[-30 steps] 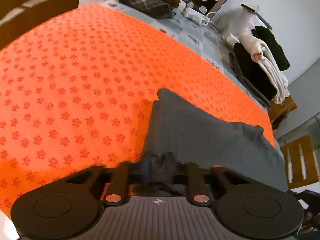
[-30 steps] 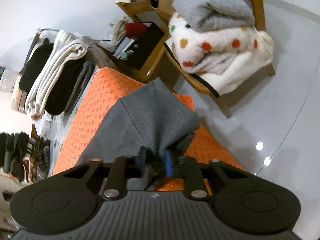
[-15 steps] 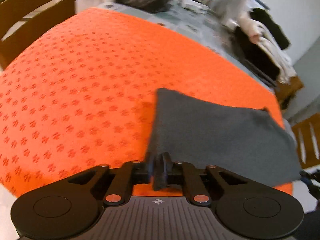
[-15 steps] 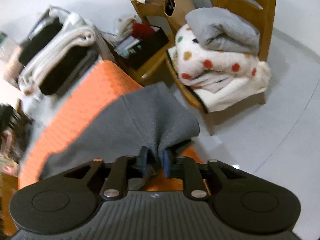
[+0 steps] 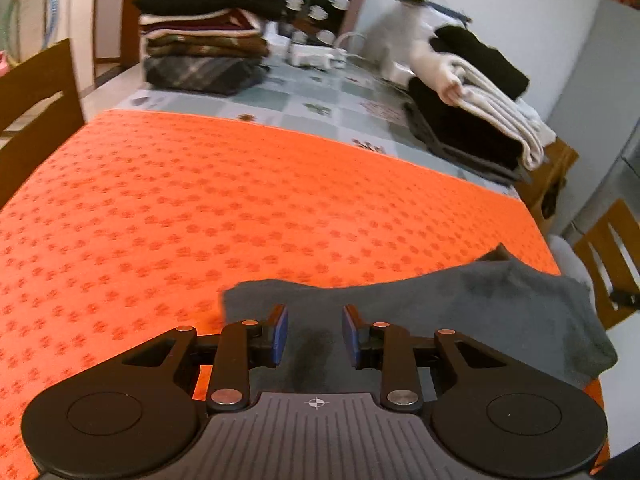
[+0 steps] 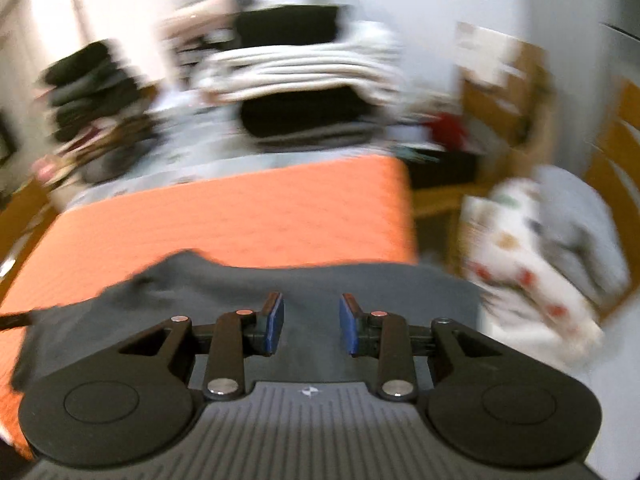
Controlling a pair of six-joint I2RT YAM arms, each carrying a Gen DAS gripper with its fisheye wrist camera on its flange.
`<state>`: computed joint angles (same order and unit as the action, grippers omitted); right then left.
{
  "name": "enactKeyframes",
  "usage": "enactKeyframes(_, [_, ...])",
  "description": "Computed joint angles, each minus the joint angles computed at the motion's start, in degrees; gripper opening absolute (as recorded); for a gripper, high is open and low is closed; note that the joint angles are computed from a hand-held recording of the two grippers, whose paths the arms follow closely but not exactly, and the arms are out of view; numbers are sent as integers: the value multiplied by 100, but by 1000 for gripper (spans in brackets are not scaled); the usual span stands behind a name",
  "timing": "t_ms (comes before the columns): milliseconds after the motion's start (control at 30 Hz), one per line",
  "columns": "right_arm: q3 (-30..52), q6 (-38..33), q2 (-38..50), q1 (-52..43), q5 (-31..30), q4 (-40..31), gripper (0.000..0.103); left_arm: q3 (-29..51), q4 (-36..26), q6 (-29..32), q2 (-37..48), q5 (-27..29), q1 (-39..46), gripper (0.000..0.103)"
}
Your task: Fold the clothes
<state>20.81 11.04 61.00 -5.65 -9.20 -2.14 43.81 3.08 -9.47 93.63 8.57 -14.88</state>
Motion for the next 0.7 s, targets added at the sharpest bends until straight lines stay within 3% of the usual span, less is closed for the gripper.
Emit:
enactKeyframes(133, [536,-297,1208,832,-342,903,35,25,130,244,173,-95,-135,32])
enactKeyframes(300, [1490,-816,2718,1578,-659,1367,35,38,153,263,298,-25,-42,35])
enactKeyframes(400, [2058,-1101,3531,1856,-474,1364,33,75,171,253,407,-47,-11,35])
enactKeyframes(467, [2364,-1128,3966,1991,36,1366,33,104,203,251,503,-76,0,35])
enactKeyframes(500, [2524,-1100,4189,1989,245,1328,30,117,229,257,559,-105,2,35])
enactKeyframes(533, [2632,-1042,4379,1950,395,1349,19,130,250,259,609,-129,6,35])
enactKeyframes(600, [2693,-921,4637,1842,495,1599,11,140,290,228,664,-122,37,35])
enactKeyframes(667, [2761,-808,4633,1758,445,1490,8,129,312,152,605,-53,84,37])
enactKeyframes(700, [2743,-758,4577,1719,396,1469,9,115,329,111,556,-17,111,42])
